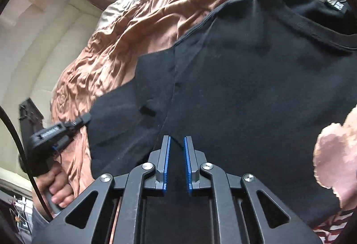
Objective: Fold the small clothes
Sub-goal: 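Lift the side edge with the left gripper and fold it over the shirt body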
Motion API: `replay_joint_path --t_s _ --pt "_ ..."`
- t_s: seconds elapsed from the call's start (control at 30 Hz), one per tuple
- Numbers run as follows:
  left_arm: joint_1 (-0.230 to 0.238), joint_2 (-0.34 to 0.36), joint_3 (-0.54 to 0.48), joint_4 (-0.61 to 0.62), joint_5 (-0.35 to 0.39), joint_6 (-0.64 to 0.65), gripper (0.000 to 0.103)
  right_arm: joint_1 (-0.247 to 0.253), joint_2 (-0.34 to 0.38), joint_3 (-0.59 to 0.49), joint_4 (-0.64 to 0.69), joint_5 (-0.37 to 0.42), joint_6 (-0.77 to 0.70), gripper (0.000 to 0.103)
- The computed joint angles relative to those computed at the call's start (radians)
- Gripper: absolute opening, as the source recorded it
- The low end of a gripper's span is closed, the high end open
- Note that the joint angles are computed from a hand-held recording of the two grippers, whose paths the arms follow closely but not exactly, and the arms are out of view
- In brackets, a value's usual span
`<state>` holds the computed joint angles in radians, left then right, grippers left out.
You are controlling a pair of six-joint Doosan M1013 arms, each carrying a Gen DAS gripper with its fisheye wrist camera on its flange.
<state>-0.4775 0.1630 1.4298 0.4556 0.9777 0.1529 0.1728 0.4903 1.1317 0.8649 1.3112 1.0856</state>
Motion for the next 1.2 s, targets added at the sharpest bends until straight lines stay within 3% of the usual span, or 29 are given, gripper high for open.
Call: replay_joint_path --t_s 0.4,0.8,0.87,0.93,1.03,1.2 --pt "-0.033 0.026 -0.106 0.018 0.001 0.076 0.003 0.037 0.051 -0.044 0.006 0.023 0.067 0.007" --pt "-0.075 0.091 -0.245 0.004 0.009 0.147 0.003 -0.026 0.032 -0.064 0.012 0.085 0.02 0.01" --pt "-0.084 0.105 -0.267 -0.002 0.006 0.157 0.003 -0.04 0.024 -0.063 -0.001 0.079 0.017 0.015" --pt "-0.094 0.123 -0.294 -0.019 0.008 0.175 0.003 -0.061 0.018 -0.059 -0.002 0.084 0.007 0.036" --pt "-0.107 0.147 -0.328 -0.04 0.016 0.201 0.003 -0.083 0.004 -0.046 0.007 0.076 -0.008 0.053" --pt "-0.125 0.189 -0.376 -0.112 0.019 0.271 0.003 -0.117 -0.01 -0.038 -0.002 0.074 -0.004 0.055"
